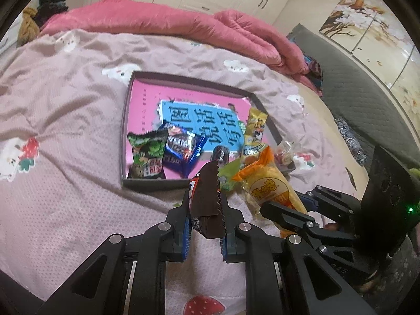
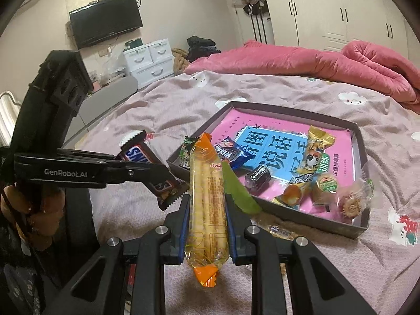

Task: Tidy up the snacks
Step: 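Lift and carry the Snickers bar over the tray with the left gripper while the right carries the bread stick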

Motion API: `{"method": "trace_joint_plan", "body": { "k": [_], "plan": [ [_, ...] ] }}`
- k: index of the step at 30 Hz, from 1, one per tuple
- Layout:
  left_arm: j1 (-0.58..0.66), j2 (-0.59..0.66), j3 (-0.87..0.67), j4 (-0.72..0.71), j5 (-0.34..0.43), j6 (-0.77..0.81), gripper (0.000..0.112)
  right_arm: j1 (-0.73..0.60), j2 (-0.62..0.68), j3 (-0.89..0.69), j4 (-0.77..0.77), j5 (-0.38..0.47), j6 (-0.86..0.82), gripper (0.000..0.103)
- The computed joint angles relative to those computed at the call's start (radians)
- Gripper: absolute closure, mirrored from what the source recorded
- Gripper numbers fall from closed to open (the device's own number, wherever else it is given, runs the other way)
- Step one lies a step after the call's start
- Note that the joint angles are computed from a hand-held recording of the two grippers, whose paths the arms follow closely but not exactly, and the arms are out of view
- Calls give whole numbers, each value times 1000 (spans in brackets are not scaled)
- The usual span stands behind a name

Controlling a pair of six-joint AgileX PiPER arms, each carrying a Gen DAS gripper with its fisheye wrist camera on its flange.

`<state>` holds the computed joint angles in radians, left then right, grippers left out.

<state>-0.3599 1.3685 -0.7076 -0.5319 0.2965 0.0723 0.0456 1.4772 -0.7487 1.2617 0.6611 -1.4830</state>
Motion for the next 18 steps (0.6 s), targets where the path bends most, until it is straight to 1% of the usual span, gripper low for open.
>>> {"method": "trace_joint_plan", "body": {
  "k": [9,16,18],
  "plan": [
    [-40,-32,-8,161,-17,-154,95,-34,-18,6,51,10,-22,79],
    [-69,-50,-18,345,-14,-335,95,-65,-30,15,81,7,-32,79],
    [-69,-54,-19,353,-13,-343,95,-76,-32,14,92,8,-35,79]
  ]
}}
